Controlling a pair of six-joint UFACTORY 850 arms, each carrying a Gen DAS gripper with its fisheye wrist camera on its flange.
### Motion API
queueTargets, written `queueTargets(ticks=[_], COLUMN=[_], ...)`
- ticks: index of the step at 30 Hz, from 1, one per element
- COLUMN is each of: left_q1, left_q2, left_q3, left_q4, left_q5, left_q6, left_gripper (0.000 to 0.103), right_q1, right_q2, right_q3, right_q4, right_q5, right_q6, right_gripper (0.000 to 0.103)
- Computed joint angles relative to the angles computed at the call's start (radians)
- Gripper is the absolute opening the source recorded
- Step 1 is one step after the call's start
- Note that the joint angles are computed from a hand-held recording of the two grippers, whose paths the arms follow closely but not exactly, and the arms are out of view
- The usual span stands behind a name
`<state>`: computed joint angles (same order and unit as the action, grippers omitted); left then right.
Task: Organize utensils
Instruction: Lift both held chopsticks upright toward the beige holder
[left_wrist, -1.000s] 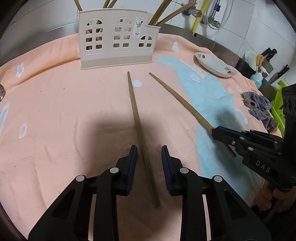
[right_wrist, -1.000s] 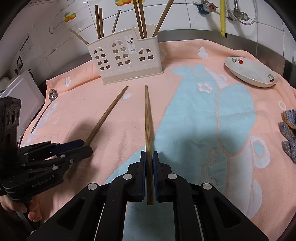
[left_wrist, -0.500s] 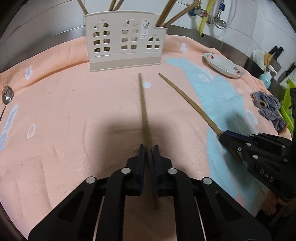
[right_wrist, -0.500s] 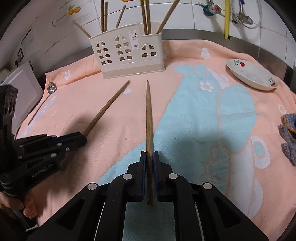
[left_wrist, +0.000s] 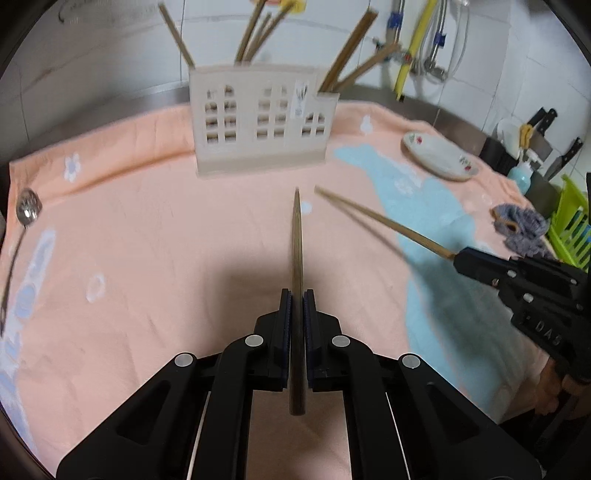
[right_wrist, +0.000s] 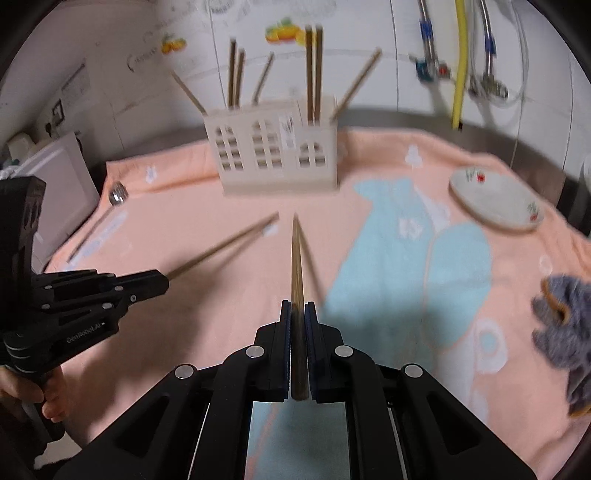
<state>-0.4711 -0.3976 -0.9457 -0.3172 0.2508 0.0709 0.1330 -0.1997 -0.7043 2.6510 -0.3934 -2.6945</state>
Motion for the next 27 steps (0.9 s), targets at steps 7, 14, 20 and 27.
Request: queueTargets(ticks=[7, 14, 20, 27], left_q1=[0.008, 0.028, 0.06, 0.078], left_q2=[0.07, 0.093, 0.095, 0.083], left_q3=[0.018, 0.002, -0.05, -0.131], left_q4=[0.037, 0.125, 0.243, 0.175], left_q5=[0.053, 0.043, 0.003, -0.048], left_q6=[0.003, -0.059, -0.153, -0.028], left_gripper=[0.005, 0.005, 0.005, 0.005], right_q1=[0.001, -0.001, -0.011, -0.018], right_q2=[0.068, 0.067, 0.062, 0.054], right_q3=[-0.019, -0.082, -0.162, -0.289], right_q4=[-0.042, -0.181, -0.337, -0.579], right_q5=[-0.033, -0.017, 0.016, 0.06], right_q6=[0.021, 0.14, 0.266, 0.463], right_gripper=[0.007, 0.007, 0.007, 0.007])
